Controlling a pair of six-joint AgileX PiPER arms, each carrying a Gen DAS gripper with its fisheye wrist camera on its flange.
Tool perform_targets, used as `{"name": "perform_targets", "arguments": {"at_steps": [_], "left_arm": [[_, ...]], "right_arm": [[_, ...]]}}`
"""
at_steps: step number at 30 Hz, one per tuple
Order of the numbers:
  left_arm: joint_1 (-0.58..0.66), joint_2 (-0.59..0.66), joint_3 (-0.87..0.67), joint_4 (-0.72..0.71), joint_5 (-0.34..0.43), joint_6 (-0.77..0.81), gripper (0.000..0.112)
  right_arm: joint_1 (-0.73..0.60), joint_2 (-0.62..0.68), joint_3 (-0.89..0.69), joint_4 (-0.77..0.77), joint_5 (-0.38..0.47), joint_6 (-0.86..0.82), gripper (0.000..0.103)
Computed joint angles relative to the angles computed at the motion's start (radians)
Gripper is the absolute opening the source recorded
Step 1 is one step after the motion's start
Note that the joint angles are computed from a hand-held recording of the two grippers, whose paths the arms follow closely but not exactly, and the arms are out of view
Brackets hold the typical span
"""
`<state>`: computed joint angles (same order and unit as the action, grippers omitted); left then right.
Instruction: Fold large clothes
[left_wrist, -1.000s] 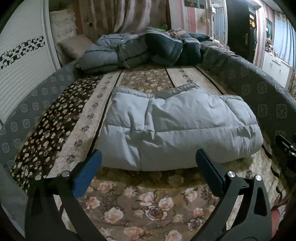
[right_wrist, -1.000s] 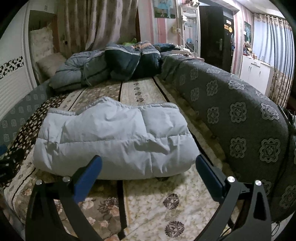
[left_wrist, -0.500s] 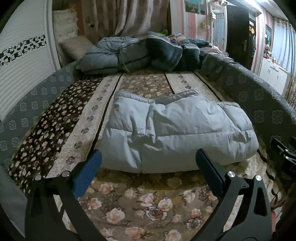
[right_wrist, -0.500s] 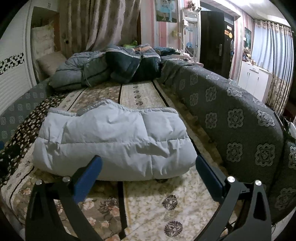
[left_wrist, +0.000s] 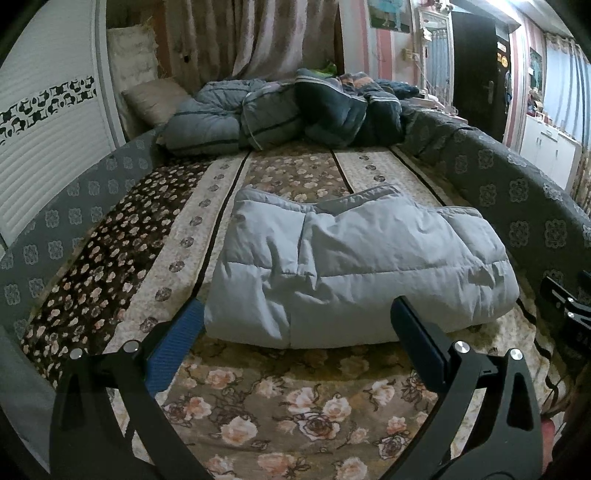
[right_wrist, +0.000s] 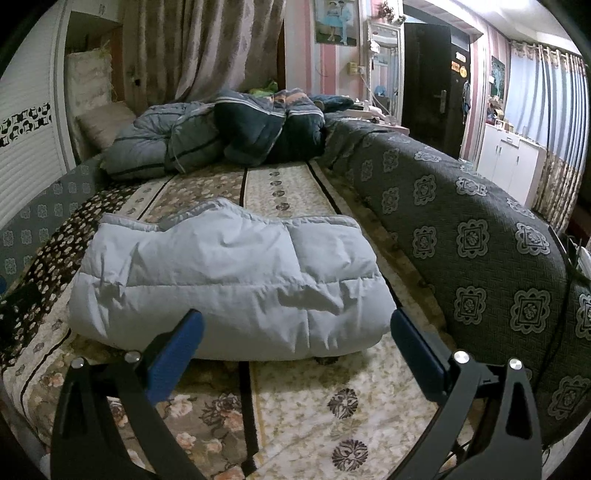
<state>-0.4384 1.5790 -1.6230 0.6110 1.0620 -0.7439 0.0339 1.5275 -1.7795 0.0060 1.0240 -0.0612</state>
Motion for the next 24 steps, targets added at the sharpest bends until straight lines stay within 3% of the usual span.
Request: {"name": "perform_targets", "arguments": {"at_steps": [24], "left_arm": [[0.018,-0.017,0.015,-0.043,-0.014,0.045,0.1]], "right_arm": [[0.004,-0.01,0.024,-0.005,-0.018,0.007,0.101]]}}
